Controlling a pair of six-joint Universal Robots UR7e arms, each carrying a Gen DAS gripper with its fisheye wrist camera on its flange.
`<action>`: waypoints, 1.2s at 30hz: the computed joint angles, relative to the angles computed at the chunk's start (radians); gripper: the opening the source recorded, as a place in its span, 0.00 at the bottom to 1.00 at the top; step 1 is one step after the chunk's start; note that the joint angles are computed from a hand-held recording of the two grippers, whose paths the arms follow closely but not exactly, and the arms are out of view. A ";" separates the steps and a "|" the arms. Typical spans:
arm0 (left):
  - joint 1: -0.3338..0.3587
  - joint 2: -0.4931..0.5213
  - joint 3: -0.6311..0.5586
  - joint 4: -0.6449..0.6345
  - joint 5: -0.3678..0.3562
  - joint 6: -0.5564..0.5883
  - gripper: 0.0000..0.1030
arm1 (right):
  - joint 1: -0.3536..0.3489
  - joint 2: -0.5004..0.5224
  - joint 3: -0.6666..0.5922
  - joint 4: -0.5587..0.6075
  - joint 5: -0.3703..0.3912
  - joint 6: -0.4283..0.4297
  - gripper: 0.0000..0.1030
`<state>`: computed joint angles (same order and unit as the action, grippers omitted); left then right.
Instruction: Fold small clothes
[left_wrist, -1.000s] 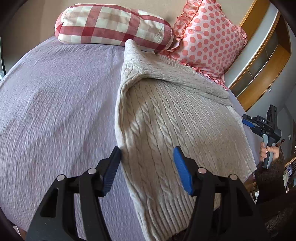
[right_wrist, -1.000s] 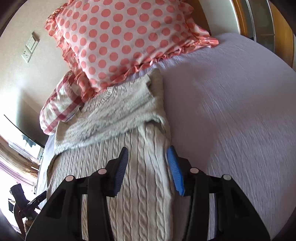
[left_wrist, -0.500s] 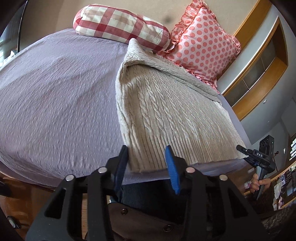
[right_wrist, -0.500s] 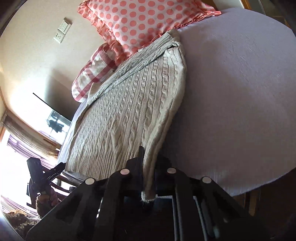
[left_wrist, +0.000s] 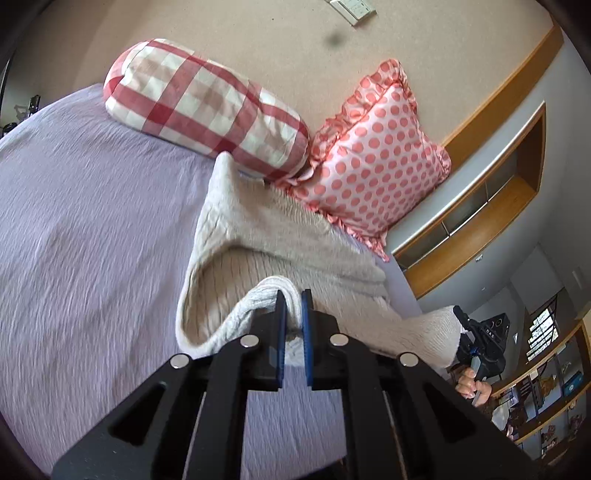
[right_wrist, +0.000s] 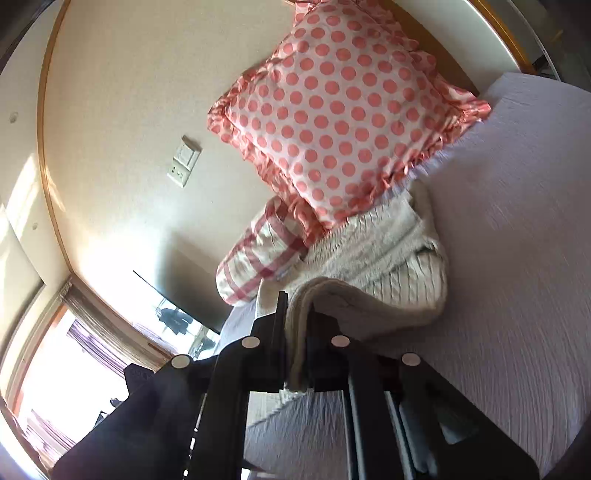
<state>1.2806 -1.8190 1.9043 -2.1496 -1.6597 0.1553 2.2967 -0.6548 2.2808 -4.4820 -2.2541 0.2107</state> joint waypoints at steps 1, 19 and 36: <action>-0.014 0.059 -0.037 -0.036 0.023 -0.020 0.07 | -0.043 -0.033 -0.016 0.029 0.028 -0.009 0.08; -0.018 0.655 -0.458 -0.158 0.288 -0.132 0.17 | -0.487 -0.216 -0.189 0.575 0.197 0.357 0.19; 0.076 0.486 -0.317 -0.006 0.100 -0.097 0.62 | -0.357 -0.108 -0.171 0.522 0.059 0.120 0.62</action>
<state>1.3567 -1.3329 1.5875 -2.1552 -1.5594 0.0587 1.9392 -0.7624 2.1095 -3.9601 -2.1952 0.3304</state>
